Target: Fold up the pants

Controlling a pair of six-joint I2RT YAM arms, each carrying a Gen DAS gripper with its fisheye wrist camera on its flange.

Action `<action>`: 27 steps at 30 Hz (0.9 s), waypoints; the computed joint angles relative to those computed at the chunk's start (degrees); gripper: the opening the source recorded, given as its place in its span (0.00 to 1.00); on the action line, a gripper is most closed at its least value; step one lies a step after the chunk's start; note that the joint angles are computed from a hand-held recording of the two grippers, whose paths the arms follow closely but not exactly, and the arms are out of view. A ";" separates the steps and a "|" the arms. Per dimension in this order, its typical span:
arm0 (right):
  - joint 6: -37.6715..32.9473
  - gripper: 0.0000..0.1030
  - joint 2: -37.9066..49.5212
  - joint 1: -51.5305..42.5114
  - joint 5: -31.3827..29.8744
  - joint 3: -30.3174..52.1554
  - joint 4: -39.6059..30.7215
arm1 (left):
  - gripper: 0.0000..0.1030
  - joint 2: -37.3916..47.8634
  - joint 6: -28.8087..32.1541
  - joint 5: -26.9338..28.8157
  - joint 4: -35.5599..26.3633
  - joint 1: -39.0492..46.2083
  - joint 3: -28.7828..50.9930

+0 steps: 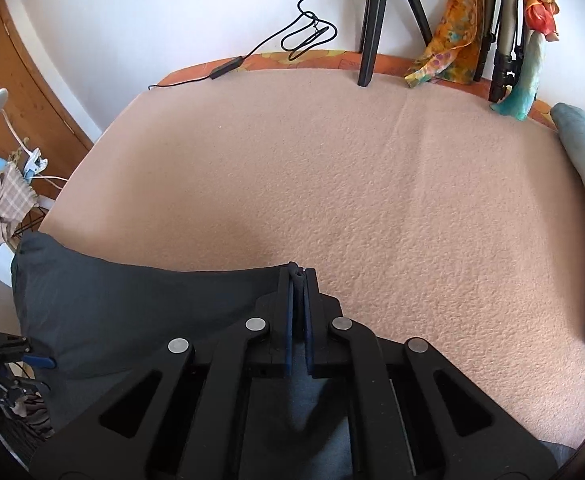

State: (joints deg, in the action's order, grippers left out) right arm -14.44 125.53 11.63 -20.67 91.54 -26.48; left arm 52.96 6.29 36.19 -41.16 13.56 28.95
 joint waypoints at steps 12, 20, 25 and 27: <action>5.17 0.44 -13.35 -2.71 2.36 -16.06 8.62 | 0.45 -1.48 10.08 9.64 -12.47 25.60 4.37; 4.47 0.48 -31.39 -1.95 -1.37 -33.53 10.76 | 0.45 2.49 25.17 13.40 -26.63 49.43 11.01; 6.81 0.48 -38.81 1.29 -3.42 -40.43 11.19 | 0.45 9.06 36.50 12.03 -29.91 65.98 13.45; 7.81 0.49 -40.81 2.89 -3.65 -42.92 11.96 | 0.45 13.23 37.06 10.93 -27.94 71.36 14.53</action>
